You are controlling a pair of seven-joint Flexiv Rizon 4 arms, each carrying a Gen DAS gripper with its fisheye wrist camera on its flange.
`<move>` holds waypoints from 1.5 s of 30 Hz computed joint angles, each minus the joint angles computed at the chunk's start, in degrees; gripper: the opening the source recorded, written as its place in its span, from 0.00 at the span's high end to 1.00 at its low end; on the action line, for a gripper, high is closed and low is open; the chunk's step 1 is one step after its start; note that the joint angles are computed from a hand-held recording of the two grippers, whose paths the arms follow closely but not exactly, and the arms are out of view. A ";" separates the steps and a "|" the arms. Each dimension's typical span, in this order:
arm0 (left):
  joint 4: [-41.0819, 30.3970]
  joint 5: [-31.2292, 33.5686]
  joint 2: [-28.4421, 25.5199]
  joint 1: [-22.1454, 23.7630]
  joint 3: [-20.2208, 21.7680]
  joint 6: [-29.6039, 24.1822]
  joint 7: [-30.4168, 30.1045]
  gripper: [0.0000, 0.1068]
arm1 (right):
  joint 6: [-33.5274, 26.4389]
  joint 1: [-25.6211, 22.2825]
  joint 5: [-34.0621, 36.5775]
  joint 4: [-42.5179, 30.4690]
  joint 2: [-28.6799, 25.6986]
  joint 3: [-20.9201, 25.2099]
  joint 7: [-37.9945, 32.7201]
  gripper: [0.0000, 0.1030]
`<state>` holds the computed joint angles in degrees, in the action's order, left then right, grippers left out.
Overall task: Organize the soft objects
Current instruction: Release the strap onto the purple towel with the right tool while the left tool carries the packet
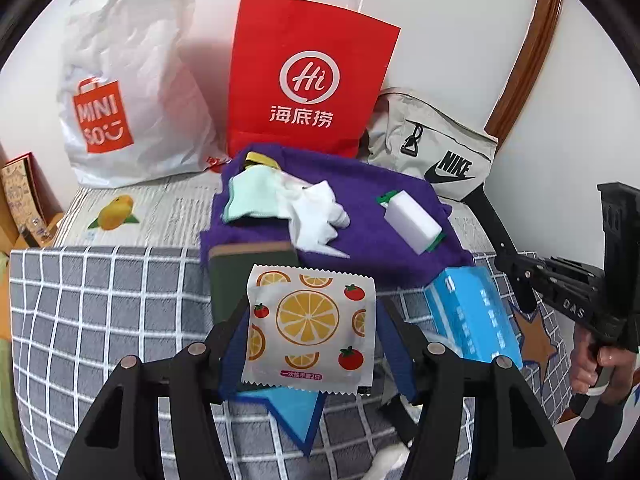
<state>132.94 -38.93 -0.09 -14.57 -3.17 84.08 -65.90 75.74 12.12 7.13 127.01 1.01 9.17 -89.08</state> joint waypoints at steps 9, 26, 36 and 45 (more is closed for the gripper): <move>-5.96 1.26 -5.54 2.10 -2.01 -1.97 -0.49 0.46 | -0.44 -2.55 -3.03 -6.65 -7.20 -1.64 2.69 0.97; -17.58 8.91 -15.32 5.64 -4.49 -6.89 -4.72 0.46 | -5.73 -8.55 -1.38 -18.19 -19.72 0.52 3.30 0.97; -22.18 12.90 -19.11 5.96 -4.82 -9.01 -7.60 0.46 | -9.30 -9.38 -0.31 -21.04 -23.29 1.12 2.38 0.97; -27.86 17.75 -23.16 4.43 -3.96 -12.30 -10.42 0.46 | -10.81 -10.75 2.17 -22.11 -24.11 2.15 0.23 0.95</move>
<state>105.08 -21.18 -23.25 -10.13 -7.13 71.78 -76.32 64.93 1.37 9.30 104.90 -23.11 11.31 -88.85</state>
